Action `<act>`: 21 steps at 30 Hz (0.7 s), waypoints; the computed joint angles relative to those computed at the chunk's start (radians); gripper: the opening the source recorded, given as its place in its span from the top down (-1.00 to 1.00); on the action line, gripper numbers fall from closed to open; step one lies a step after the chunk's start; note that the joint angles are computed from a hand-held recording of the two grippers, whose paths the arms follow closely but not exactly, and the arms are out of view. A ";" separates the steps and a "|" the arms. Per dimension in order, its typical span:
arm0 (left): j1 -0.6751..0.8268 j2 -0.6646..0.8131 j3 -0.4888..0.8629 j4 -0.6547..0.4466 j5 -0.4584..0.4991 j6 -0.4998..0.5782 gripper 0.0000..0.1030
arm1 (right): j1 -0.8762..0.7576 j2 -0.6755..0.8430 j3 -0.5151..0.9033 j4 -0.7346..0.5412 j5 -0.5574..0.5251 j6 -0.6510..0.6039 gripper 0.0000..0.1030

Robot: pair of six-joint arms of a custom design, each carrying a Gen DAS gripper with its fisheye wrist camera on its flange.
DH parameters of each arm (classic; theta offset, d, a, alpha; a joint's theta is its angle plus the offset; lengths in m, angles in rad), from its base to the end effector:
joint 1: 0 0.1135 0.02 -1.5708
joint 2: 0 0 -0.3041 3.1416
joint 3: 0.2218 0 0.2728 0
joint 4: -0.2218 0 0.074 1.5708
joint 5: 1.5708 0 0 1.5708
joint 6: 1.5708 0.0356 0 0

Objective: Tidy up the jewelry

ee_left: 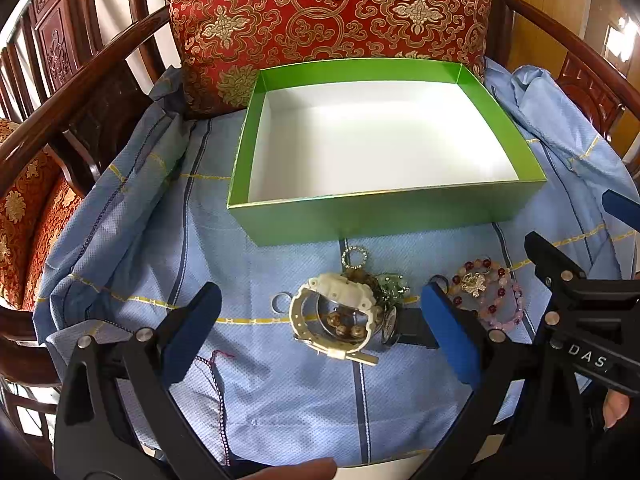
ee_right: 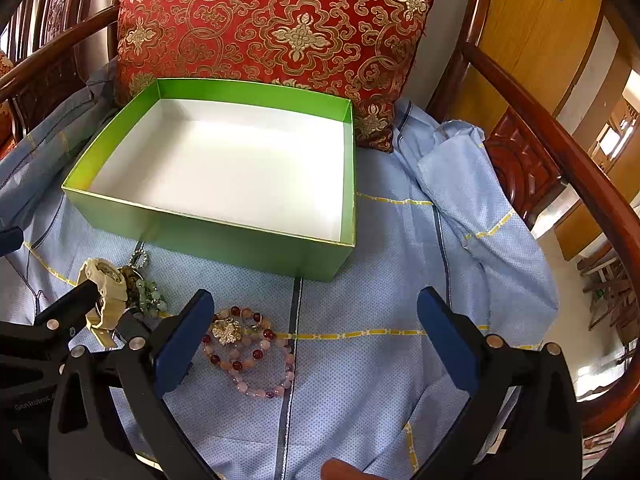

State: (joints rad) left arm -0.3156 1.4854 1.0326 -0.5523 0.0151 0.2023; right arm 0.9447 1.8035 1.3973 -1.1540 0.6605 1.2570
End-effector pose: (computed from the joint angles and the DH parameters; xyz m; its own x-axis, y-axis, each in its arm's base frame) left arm 0.3025 -0.0993 0.2615 -0.7222 0.4472 -0.5276 0.4728 0.8760 0.0952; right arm 0.2283 0.2784 0.2573 -0.7859 0.1951 -0.5868 0.3610 0.9152 -0.1793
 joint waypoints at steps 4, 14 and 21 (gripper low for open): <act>0.000 0.000 0.000 0.000 0.000 0.001 -0.92 | 0.001 0.001 0.000 -0.001 0.001 -0.001 -0.94; -0.002 0.000 0.000 -0.001 -0.003 -0.002 -0.92 | 0.001 0.001 0.000 -0.003 0.001 -0.001 -0.94; 0.003 -0.004 -0.014 0.008 -0.004 0.008 -0.92 | 0.003 0.005 0.001 -0.002 0.001 0.001 -0.94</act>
State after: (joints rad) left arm -0.3126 1.4816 1.0184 -0.5443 0.0108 0.2098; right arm 0.9481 1.8084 1.3987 -1.1558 0.6610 1.2576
